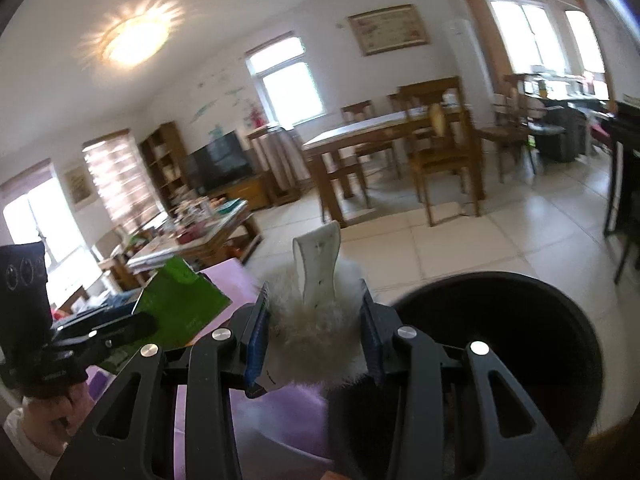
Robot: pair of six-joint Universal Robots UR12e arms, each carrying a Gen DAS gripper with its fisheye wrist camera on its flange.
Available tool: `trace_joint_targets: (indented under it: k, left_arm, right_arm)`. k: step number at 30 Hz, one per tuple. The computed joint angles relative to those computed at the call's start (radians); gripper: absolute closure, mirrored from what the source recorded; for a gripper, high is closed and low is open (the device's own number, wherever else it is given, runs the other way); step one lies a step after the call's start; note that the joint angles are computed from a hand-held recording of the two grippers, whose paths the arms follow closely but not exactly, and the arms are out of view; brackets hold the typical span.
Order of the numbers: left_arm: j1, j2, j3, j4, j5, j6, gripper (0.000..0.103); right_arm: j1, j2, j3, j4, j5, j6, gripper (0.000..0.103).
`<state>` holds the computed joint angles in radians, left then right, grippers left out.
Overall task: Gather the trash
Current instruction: 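Carry the green wrapper and white tissue over the black bin and release both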
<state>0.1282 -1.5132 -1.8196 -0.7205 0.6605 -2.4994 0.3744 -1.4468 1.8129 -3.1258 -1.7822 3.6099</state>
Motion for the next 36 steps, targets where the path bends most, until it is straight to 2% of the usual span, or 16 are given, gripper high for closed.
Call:
trace_joint_targets:
  k: [6, 13, 22, 32, 33, 35, 36]
  left_arm:
    - [-0.095, -0.036, 0.003, 0.012, 0.018, -0.009, 0.069]
    - [-0.174, -0.076, 0.007, 0.046, 0.058, -0.035, 0.069]
    - [-0.231, -0.096, -0.005, 0.076, 0.113, -0.044, 0.069]
    - [-0.273, -0.103, -0.006, 0.079, 0.138, -0.042, 0.069]
    - [-0.278, -0.103, -0.007, 0.079, 0.144, -0.038, 0.069]
    - [-0.283, -0.099, -0.014, 0.093, 0.163, -0.039, 0.064]
    - [-0.284, -0.096, -0.016, 0.095, 0.171, -0.036, 0.054]
  right_arm:
    - [-0.026, -0.043, 0.067, -0.013, -0.058, 0.049, 0.064]
    - [-0.046, -0.065, 0.116, -0.025, -0.098, 0.086, 0.064]
    - [-0.077, -0.078, 0.168, -0.046, -0.110, 0.123, 0.064]
    - [-0.079, -0.096, 0.184, -0.025, -0.142, 0.142, 0.061]
    - [-0.082, -0.097, 0.186, -0.024, -0.141, 0.143, 0.060]
    - [-0.083, -0.099, 0.186, -0.022, -0.137, 0.156, 0.044]
    - [-0.085, -0.100, 0.189, -0.030, -0.127, 0.162, 0.039]
